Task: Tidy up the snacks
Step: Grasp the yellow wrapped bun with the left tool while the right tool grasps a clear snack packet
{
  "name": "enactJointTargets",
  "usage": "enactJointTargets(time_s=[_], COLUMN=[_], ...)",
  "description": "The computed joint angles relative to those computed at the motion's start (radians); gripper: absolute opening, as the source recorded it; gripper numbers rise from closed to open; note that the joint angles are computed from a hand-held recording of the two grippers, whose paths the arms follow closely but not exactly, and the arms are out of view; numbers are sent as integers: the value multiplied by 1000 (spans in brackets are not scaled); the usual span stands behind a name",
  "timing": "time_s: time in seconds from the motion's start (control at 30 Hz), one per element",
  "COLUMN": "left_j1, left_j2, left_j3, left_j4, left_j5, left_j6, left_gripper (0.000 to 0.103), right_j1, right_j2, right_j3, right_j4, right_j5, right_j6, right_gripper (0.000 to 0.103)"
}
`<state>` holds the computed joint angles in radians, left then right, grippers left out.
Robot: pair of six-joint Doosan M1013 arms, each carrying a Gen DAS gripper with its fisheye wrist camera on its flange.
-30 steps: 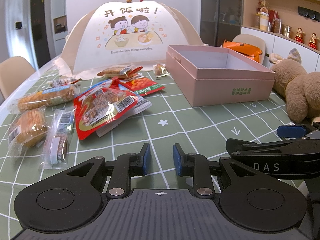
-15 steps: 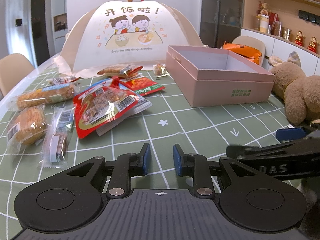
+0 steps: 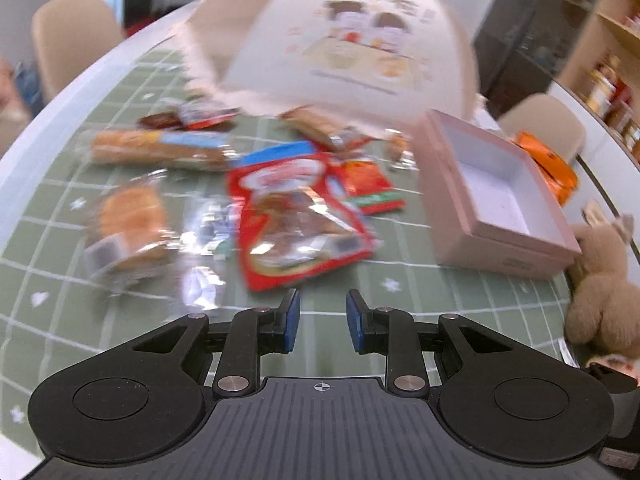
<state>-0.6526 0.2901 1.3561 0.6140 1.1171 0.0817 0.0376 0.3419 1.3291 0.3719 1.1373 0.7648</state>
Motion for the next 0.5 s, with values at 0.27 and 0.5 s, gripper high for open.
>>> enactJointTargets(time_s=[0.27, 0.5], left_j1=[26, 85], left_j2=[-74, -58], left_j3=[106, 109], left_j4=[105, 137], left_j5=[163, 129], left_j6=[-254, -144], left_gripper=[29, 30], right_j1=[-8, 53], right_j2=[-26, 18], right_j3=[-35, -98], right_j4=[242, 320], right_j5=[-5, -26], right_j6=[-220, -248], right_gripper=[90, 90])
